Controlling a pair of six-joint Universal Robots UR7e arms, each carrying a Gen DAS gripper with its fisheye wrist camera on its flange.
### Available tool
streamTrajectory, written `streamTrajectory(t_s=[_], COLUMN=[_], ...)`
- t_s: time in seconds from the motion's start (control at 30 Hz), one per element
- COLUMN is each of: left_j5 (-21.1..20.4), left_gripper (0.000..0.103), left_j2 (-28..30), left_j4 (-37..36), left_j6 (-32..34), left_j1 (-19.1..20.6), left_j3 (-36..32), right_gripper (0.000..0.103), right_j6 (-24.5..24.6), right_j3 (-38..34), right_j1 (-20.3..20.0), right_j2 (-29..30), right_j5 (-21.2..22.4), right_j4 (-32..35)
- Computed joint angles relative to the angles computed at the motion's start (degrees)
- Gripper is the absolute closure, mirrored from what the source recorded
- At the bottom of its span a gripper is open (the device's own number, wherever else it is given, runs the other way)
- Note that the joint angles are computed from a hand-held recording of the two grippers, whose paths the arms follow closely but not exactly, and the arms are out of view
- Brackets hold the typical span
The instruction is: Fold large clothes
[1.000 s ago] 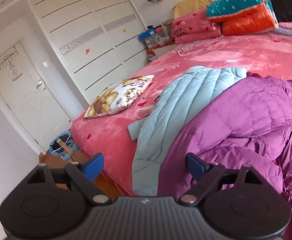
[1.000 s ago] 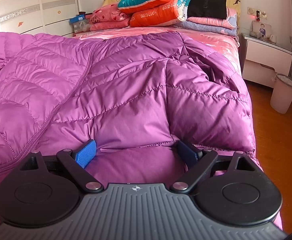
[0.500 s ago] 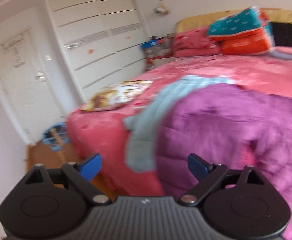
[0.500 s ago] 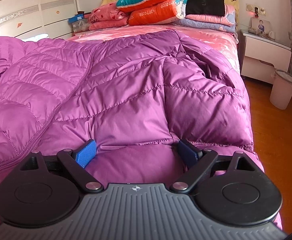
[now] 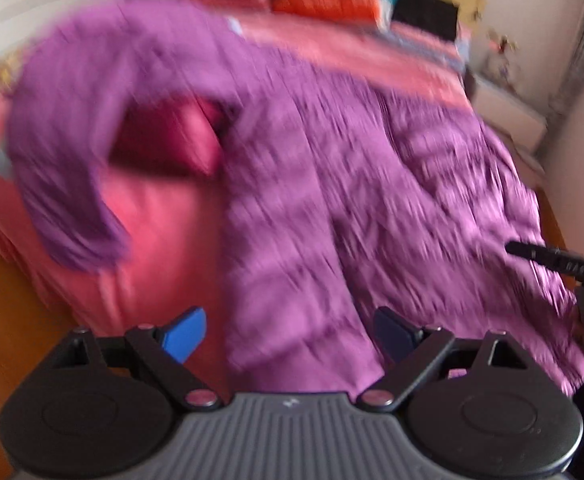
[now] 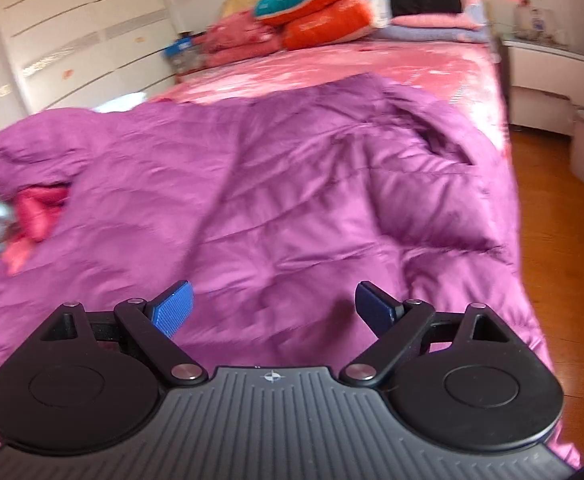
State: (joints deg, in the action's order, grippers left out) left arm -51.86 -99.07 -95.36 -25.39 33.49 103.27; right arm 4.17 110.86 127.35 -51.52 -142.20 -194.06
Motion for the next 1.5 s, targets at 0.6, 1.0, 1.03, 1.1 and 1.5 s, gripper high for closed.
streamTrajectory(t_s=[0.6, 1.0, 1.03, 1.1, 1.5], left_j5=[8.22, 8.76, 8.15, 6.99, -0.27], left_gripper=[0.020, 0.024, 0.024, 0.024, 0.024], left_j2=[1.57, 6.89, 7.82, 10.09, 23.91], left_j4=[16.02, -7.37, -9.76, -14.29, -35.07], left_j6=[-11.09, 5.53, 7.25, 10.50, 21.87], left_j1=[-3.75, -10.30, -10.00, -9.24, -3.22], left_j3=[2.69, 1.53, 1.52, 1.59, -1.34], right_gripper=[0.000, 0.000, 0.000, 0.000, 0.000], right_j6=[1.29, 6.05, 6.47, 7.07, -1.61], right_j3=[1.55, 7.35, 7.95, 9.09, 4.07], right_j1=[0.69, 0.14, -0.05, -0.56, -8.82], right_j2=[-1.72, -5.96, -6.40, -7.44, -17.07], right_j5=[3.44, 2.71, 1.67, -0.10, 9.81], right_j4=[16.79, -11.41, -14.38, -18.69, -7.77])
